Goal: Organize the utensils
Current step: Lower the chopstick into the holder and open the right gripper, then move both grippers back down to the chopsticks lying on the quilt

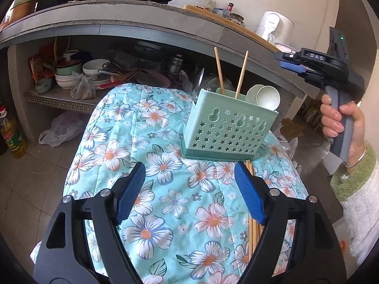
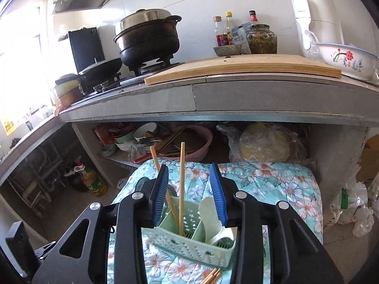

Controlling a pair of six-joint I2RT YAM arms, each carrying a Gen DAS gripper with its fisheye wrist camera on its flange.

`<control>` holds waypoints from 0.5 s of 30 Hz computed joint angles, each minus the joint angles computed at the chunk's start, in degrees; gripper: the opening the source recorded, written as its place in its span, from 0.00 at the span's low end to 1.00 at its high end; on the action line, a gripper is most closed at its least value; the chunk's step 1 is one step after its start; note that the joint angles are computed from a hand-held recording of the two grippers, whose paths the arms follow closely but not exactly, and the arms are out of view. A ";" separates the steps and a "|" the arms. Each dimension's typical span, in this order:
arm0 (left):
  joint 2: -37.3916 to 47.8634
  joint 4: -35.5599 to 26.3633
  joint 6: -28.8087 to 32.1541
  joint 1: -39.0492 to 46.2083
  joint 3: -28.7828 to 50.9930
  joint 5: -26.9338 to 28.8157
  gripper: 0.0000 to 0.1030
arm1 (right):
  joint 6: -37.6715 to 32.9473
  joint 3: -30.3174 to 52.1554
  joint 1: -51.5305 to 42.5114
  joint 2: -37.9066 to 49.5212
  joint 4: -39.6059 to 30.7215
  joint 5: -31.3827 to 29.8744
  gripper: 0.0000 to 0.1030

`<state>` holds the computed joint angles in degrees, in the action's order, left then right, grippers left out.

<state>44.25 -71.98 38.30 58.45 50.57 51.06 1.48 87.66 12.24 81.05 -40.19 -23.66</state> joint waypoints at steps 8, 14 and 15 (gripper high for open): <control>-2.54 2.45 -3.01 -5.62 -3.32 -3.45 0.72 | -5.57 -15.94 -13.97 -10.93 -15.35 -18.00 0.35; -5.37 3.69 -6.11 -11.02 -6.72 -7.85 0.71 | -8.86 -35.12 -18.52 -10.38 -18.60 -21.82 0.28; -5.57 3.79 -6.71 -11.91 -7.18 -8.50 0.71 | -9.01 -37.43 -19.17 -9.49 -18.22 -22.93 0.27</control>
